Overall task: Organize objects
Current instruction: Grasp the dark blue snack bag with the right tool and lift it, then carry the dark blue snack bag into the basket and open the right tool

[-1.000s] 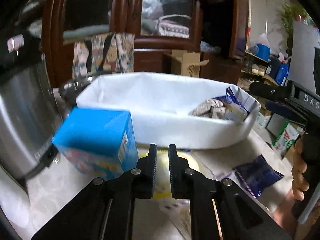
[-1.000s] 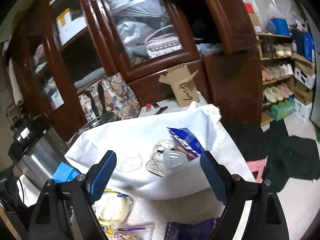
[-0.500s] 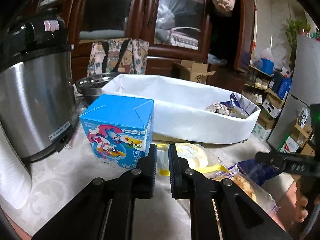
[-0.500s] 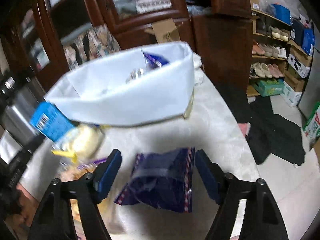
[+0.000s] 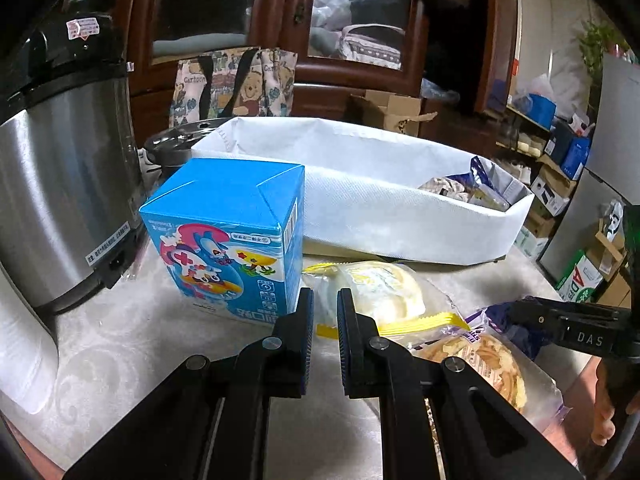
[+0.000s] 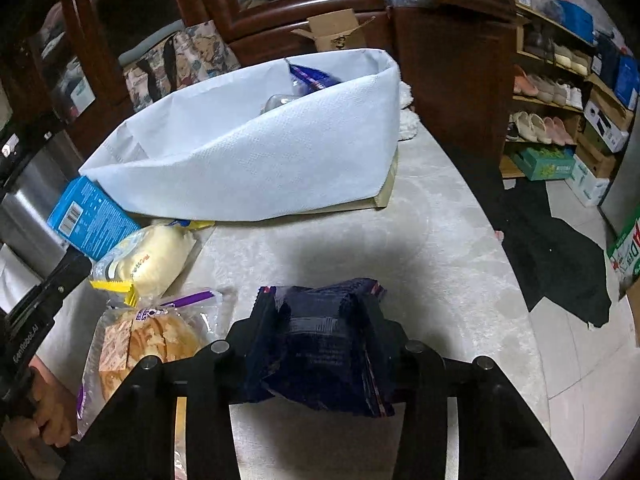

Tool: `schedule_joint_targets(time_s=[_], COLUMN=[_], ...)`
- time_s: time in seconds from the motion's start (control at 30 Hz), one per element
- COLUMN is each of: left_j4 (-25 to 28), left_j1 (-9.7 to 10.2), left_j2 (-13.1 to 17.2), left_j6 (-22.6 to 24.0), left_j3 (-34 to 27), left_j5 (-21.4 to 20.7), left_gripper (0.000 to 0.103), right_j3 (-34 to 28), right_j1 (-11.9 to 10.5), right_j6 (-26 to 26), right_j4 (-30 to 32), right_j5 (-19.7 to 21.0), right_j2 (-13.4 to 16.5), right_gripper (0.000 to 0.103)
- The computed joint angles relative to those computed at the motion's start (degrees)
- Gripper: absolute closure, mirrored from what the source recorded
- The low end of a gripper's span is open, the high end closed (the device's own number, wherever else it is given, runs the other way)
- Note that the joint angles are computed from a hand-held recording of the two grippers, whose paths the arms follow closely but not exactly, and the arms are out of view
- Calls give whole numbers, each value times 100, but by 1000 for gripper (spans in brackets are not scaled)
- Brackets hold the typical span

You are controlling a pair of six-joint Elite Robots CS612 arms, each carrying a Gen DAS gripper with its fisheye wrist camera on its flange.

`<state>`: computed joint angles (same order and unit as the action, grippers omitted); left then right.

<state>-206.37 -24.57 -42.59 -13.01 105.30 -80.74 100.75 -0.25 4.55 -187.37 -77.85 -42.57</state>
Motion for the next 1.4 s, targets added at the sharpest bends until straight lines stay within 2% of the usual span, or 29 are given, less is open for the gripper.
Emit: schedule_joint_targets(time_s=[0.13,0.27,0.33,0.43,0.57,0.67,0.77,0.9,1.13,1.4], left_j4=[43,72,78,82,79,71,28,-17,-51,-51], left_j1=[4,8,2,3,1,-2,-14,-38,-34,-32], left_j2=[-2,4,2,2,3,6,5,4,7,2], left_j6=[-24,-49,-52,-53,-62,-48,14,103,118,110], left_j3=[-7,-14,-14,-16,-16,-16,-8,-2,-6,-3], left_j5=[-1,-6,10,7,5,14,29,69,56,35], left_gripper=[91,91,91,91,91,91,91,91,91,91], right_j3=[-26,-70,-86,-56,-29,-18,56,150,221,167], right_j1=[33,30,57,52,63,63,35,-29,-101,-82], right_j6=[-107,-59,-104,-194,-188,-115,23,228,506,592], right_j4=[-38,160,163,117,-4,-155,-591,-1212,-1823,-1861], right_j5=[-80,-110,-182,-40,-62,-82,21,292,621,658], right_j2=[26,35,46,41,43,48,51,58,78,28], right_gripper=[60,47,48,61,66,67,67,67,67,67])
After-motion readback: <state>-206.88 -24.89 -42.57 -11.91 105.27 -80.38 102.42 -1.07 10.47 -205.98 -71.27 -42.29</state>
